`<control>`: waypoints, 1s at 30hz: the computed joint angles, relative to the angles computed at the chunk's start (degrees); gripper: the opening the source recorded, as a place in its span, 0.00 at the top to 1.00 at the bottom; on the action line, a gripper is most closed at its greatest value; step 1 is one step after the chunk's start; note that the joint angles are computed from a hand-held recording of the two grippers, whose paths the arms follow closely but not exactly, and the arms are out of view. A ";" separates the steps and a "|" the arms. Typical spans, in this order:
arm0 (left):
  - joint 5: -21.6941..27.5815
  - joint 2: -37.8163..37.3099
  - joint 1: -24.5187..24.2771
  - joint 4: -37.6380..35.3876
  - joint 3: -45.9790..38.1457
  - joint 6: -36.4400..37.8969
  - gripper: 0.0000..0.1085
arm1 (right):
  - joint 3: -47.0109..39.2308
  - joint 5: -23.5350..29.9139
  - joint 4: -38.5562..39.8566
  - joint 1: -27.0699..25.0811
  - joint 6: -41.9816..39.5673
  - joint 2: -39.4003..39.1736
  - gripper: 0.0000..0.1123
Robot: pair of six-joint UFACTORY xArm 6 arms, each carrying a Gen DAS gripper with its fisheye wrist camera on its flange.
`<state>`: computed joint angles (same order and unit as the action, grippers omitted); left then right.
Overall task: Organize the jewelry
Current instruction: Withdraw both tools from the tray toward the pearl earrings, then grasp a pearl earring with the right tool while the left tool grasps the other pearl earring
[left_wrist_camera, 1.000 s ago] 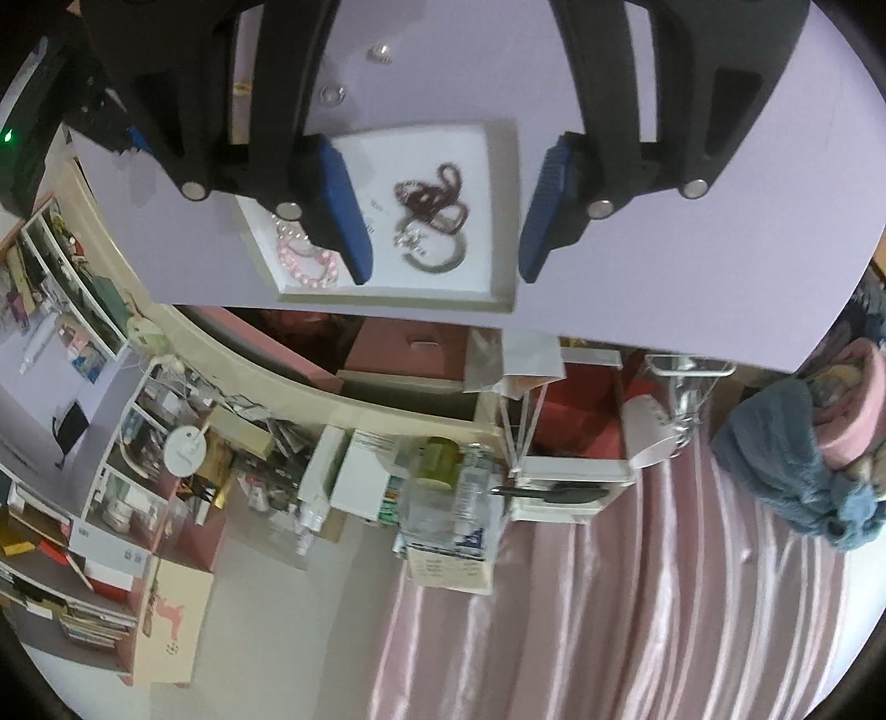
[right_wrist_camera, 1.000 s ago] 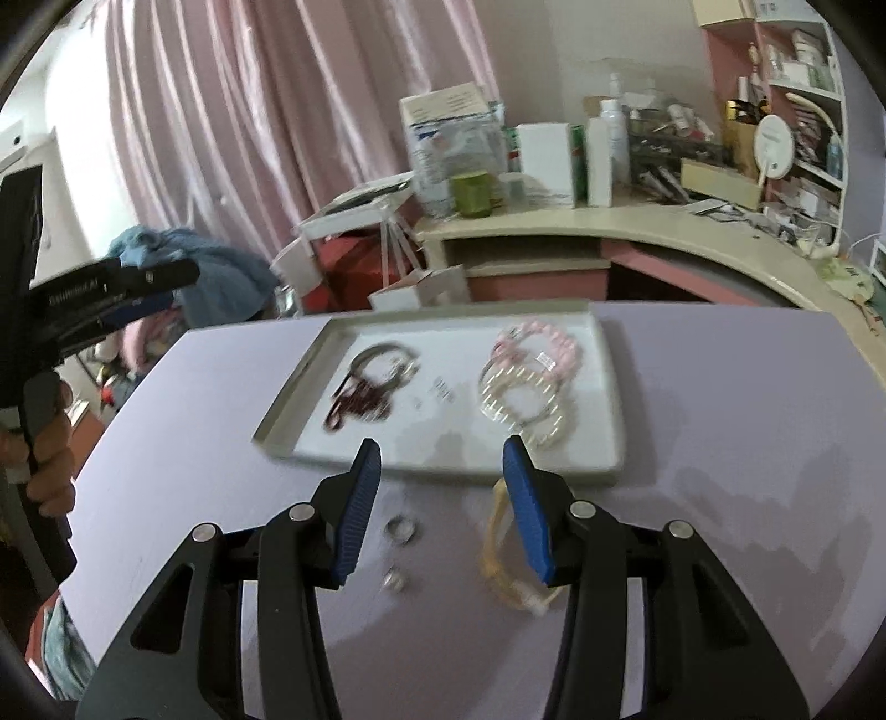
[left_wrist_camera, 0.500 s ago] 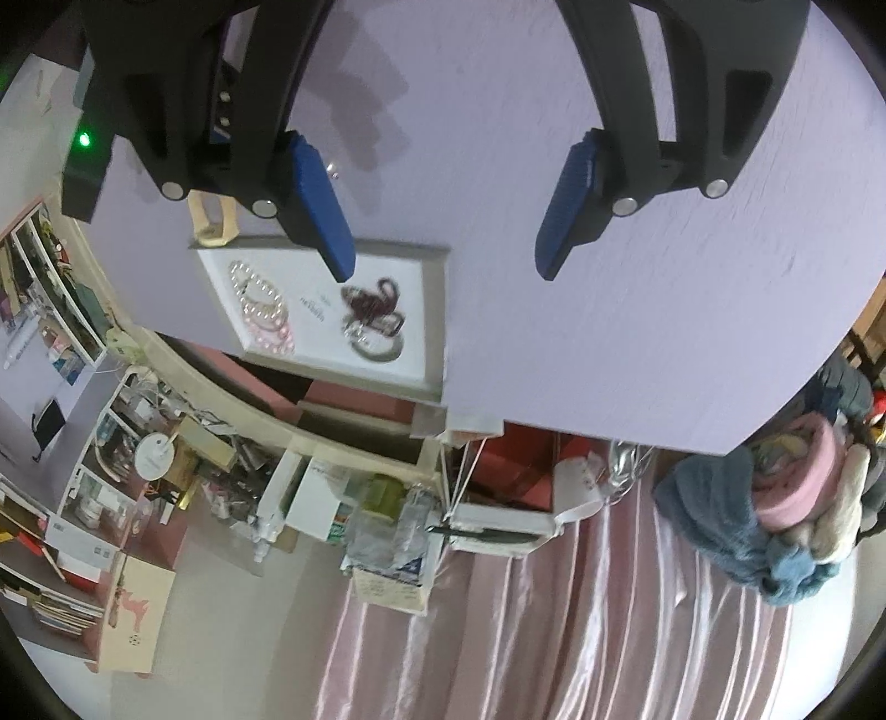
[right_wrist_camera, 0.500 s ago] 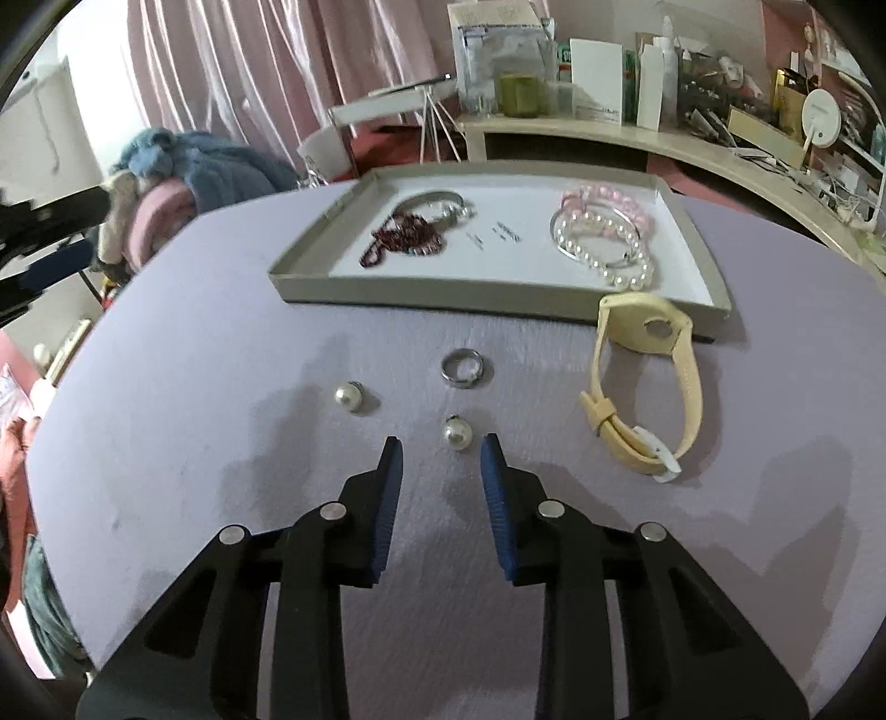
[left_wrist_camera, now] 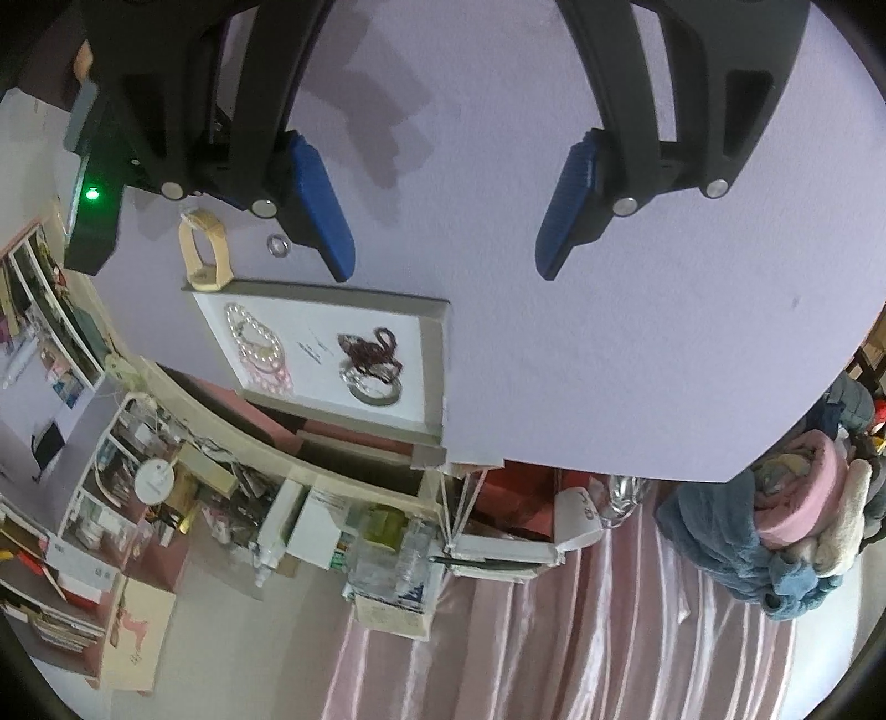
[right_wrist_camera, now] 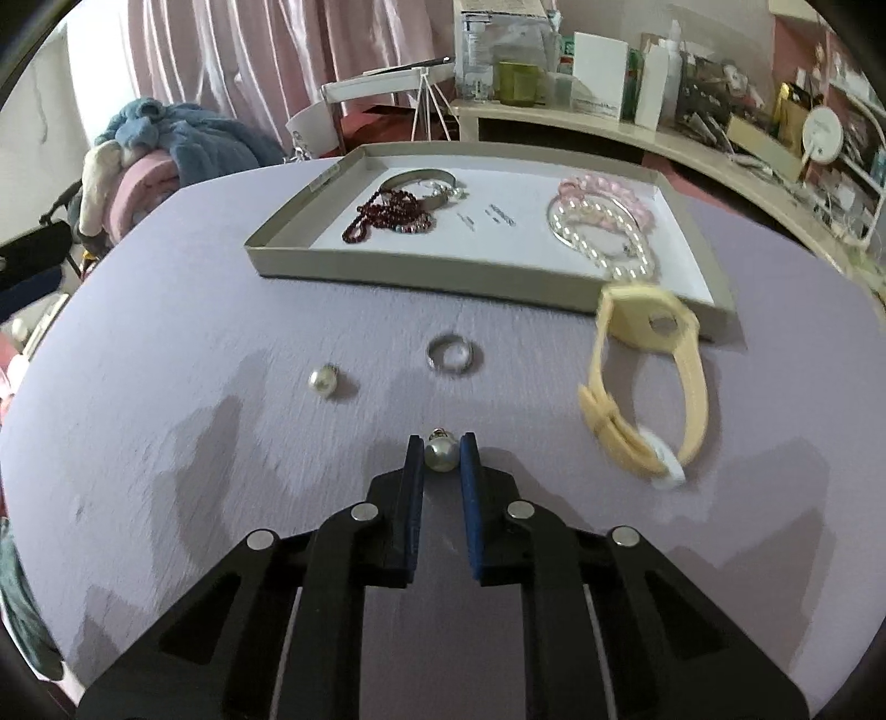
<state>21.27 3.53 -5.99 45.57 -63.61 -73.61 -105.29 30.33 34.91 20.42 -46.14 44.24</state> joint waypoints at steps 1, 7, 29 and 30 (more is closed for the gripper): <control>-0.33 0.57 -0.21 -0.62 -0.23 0.66 0.35 | 1.48 0.29 1.45 -0.45 -0.99 -1.08 0.88; -2.40 7.84 -2.12 -10.02 -4.87 9.53 0.34 | 7.74 0.45 7.72 -2.71 -5.15 -6.45 0.88; 2.54 23.17 -6.50 -13.85 -19.23 14.66 0.88 | 7.04 0.52 9.57 -5.46 -1.50 -7.69 0.88; 2.07 22.64 -6.39 -14.45 -18.44 15.00 0.88 | 7.13 0.52 10.06 -5.37 -1.98 -7.88 0.88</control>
